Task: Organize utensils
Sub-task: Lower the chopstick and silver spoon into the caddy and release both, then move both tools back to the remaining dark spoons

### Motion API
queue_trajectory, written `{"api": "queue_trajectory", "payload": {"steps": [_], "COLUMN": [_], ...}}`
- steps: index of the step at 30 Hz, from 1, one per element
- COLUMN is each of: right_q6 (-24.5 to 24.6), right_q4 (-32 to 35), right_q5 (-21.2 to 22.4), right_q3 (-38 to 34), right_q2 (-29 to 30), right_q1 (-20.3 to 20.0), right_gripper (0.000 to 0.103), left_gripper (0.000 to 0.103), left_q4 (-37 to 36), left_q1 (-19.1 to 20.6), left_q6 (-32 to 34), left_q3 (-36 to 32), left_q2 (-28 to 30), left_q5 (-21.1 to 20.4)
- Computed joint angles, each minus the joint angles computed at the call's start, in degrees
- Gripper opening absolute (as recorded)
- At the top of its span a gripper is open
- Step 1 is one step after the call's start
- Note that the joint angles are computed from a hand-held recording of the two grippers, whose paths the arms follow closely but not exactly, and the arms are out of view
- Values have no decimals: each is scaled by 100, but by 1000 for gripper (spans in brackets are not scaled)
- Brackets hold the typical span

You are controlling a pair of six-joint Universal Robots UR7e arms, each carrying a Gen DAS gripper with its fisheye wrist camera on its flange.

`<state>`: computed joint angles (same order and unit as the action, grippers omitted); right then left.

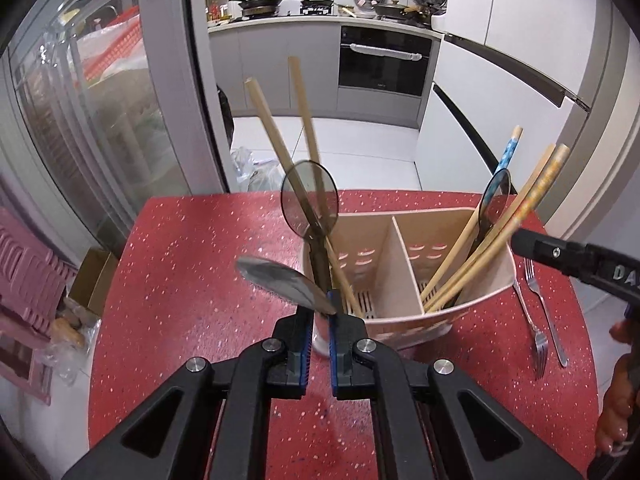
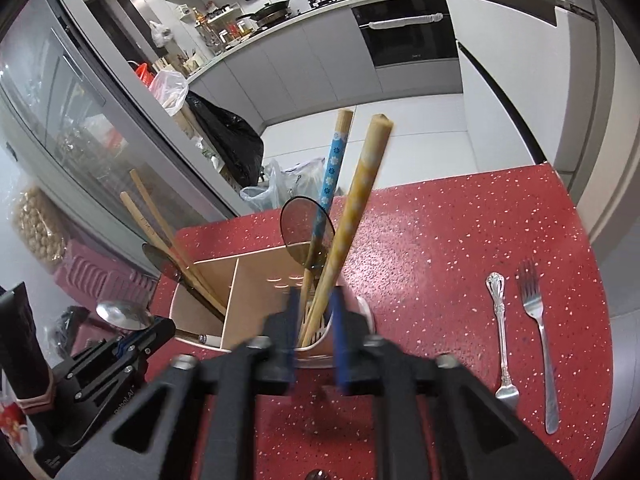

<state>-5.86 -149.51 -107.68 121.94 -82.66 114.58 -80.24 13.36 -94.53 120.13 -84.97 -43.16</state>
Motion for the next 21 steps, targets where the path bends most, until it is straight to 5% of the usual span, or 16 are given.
{"api": "queue_trajectory", "payload": {"steps": [2,16,20,21], "right_q6": [33,477,619,647], "right_q4": [-42,565,880,945], "right_q5": [47,-130,-240,-272], "right_q3": [30,385,595,649], "right_q2": [-57,-639,-954,-1031], "right_q1": [8,47,17,10], "right_gripper": [60,66,76,76], "left_gripper": [28,28,28,35], "left_q4": [141,344,273,256], "left_q1": [-65,-515,-667,-710], "left_q6": [-114,-352,-400,-429], "left_q3": [-2,249,406,452], "left_q2": [-19,-320,-448,-473], "left_q5": [-24,-668,-961,-1053]}}
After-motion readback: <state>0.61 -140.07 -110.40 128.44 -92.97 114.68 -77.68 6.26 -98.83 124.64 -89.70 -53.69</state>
